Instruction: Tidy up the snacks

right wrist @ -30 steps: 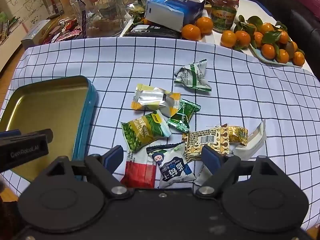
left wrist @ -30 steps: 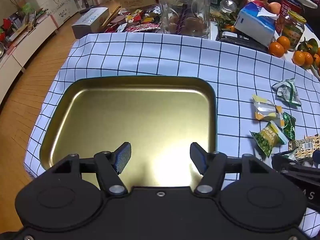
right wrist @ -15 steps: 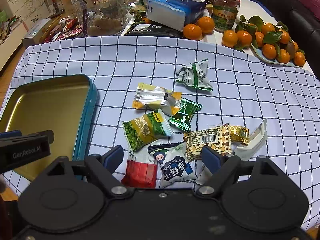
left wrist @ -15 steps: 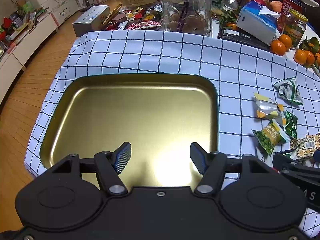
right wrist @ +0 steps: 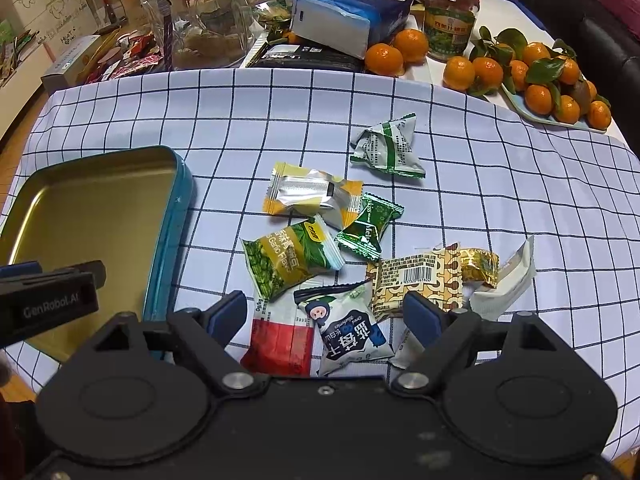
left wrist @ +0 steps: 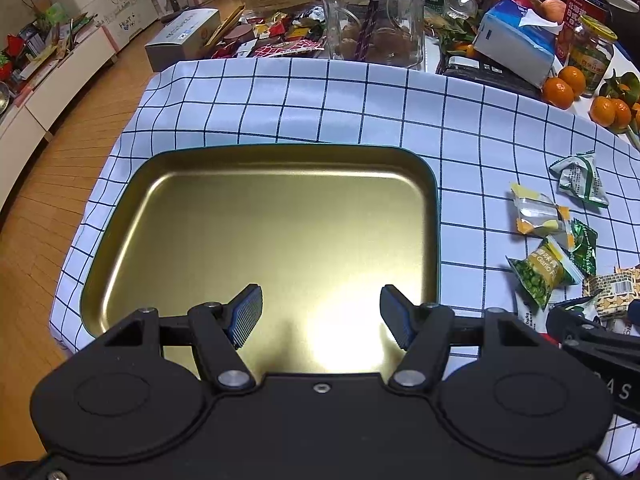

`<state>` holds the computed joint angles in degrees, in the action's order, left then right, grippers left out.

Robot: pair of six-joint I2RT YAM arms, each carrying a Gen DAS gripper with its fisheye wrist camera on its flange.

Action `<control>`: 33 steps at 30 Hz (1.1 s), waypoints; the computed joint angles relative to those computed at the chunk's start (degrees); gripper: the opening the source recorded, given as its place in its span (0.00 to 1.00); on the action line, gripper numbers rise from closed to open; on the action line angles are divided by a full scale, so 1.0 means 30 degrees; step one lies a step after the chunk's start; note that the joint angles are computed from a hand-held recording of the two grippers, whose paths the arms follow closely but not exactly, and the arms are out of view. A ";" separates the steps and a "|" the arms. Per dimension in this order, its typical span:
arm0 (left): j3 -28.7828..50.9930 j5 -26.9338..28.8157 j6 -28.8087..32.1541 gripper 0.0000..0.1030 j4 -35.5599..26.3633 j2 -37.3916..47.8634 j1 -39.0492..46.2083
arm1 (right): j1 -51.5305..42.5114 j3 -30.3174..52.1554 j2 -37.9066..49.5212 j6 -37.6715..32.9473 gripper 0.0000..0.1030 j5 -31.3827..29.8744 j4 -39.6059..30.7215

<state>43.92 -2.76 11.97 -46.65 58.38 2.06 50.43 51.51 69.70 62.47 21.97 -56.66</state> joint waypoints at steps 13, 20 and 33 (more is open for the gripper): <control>0.0148 0.0063 0.0053 0.65 -0.0149 0.0112 0.0041 | -0.0048 -0.0068 0.0107 -0.0033 0.86 -0.0094 0.0121; 0.0194 0.0044 0.0011 0.65 -0.0175 0.0122 -0.0018 | 0.0022 -0.0126 0.0101 0.0000 0.86 -0.0074 0.0130; 0.0287 -0.0026 -0.0160 0.65 -0.0219 0.0239 -0.0122 | -0.0093 0.0024 0.0206 -0.0150 0.86 -0.0212 0.0015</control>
<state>44.79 -2.84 11.49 -47.31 59.10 1.69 50.15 51.58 70.32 62.01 21.34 -56.62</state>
